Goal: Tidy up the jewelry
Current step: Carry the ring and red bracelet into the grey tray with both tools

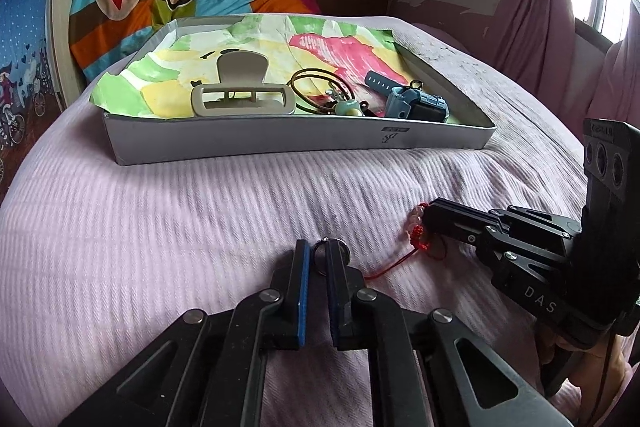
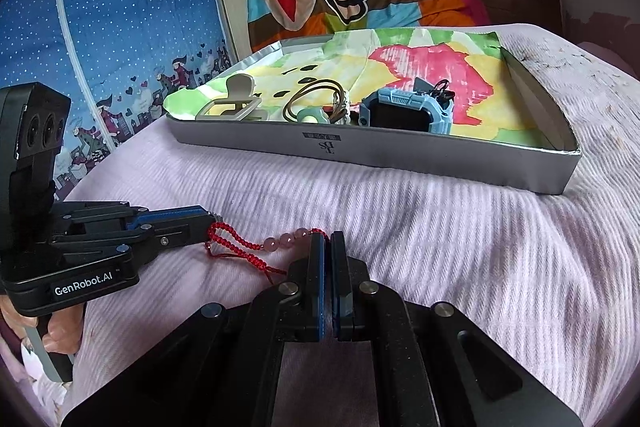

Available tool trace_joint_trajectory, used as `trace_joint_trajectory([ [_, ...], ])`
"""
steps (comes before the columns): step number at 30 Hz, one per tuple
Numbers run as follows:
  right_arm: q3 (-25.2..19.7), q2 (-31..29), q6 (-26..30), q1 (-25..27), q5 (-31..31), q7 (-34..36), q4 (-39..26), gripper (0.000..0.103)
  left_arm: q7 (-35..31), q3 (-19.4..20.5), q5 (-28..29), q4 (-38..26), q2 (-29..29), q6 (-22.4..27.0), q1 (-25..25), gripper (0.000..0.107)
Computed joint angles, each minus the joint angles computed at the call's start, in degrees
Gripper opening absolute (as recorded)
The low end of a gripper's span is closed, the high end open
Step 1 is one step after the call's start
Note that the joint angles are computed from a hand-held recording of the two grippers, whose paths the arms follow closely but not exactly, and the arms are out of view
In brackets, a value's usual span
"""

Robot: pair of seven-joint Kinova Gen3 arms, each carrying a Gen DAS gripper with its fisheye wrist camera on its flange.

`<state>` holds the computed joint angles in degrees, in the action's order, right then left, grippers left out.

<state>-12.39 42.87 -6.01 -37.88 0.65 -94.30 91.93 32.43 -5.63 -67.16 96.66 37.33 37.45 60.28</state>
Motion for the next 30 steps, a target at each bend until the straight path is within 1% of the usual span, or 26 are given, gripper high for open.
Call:
trace_joint_trajectory([
  [4, 1.83, -0.37, -1.65, -1.44, -0.99, -0.2, 0.88, 0.003, 2.76, -0.72, -1.71, 0.46, 0.24, 1.31, 1.68, 0.007],
  [7, 1.13, -0.57, -3.8, -0.61, -1.17, -0.58, 2.1, 0.003, 6.71, -0.83, -4.41, 1.48, 0.26, 2.67, 2.86, 0.007],
  [11, 0.37, -0.63, -6.38, 0.4, -1.2, -1.31, 3.33, 0.003, 10.62, 0.61, -7.29, 2.36, 0.28, 5.28, 2.96, 0.007],
  [14, 0.63, -0.94, -9.02, 0.31, -1.54, -1.79, 4.55, 0.003, 12.42, 2.03, -9.0, 2.67, 0.19, 7.76, 2.75, 0.007],
  [16, 0.41, -1.18, -10.83, 0.6, -1.45, -2.12, 5.26, 0.003, 13.44, 3.01, -10.18, 3.05, -0.33, 8.58, 2.2, 0.007],
  [19, -0.66, -1.37, -15.42, 1.78, -0.81, -3.14, 6.73, 0.003, 14.29, 4.41, -11.06, 3.26, -1.42, 10.62, 1.37, 0.007],
  [21, 0.24, -1.63, -19.22, 1.21, -1.77, -3.47, 7.76, 0.003, 13.56, 5.26, -10.9, 2.46, -1.78, 12.75, 0.79, 0.007],
  [23, 1.53, -1.77, -23.85, 0.16, -3.56, -3.36, 8.86, 0.003, 11.5, 5.87, -10.21, 0.96, -1.9, 14.96, 0.12, 0.007],
  [24, 1.84, -1.8, -25.48, -0.07, -4.18, -3.31, 9.07, 0.003, 10.61, 5.96, -10.2, 0.25, -1.89, 15.8, -0.14, 0.007],
  [25, 3.06, -1.9, -26.35, -1.19, -5.73, -2.39, 8.78, 0.003, 9.44, 6.03, -10.01, -0.64, -1.81, 16.71, -0.44, 0.007],
  [27, 5.68, -2.12, -26.18, -3.6, -9.34, 0.5, 7.39, 0.003, 6.8, 6.12, -9.24, -2.74, -1.51, 17.9, -1.36, 0.007],
  [30, 7.74, -2.08, -21.91, -4.98, -13.29, 3.43, 2.95, 0.003, 2.53, 5.89, -7.34, -5.89, -1.04, 18.37, -3.13, 0.007],
])
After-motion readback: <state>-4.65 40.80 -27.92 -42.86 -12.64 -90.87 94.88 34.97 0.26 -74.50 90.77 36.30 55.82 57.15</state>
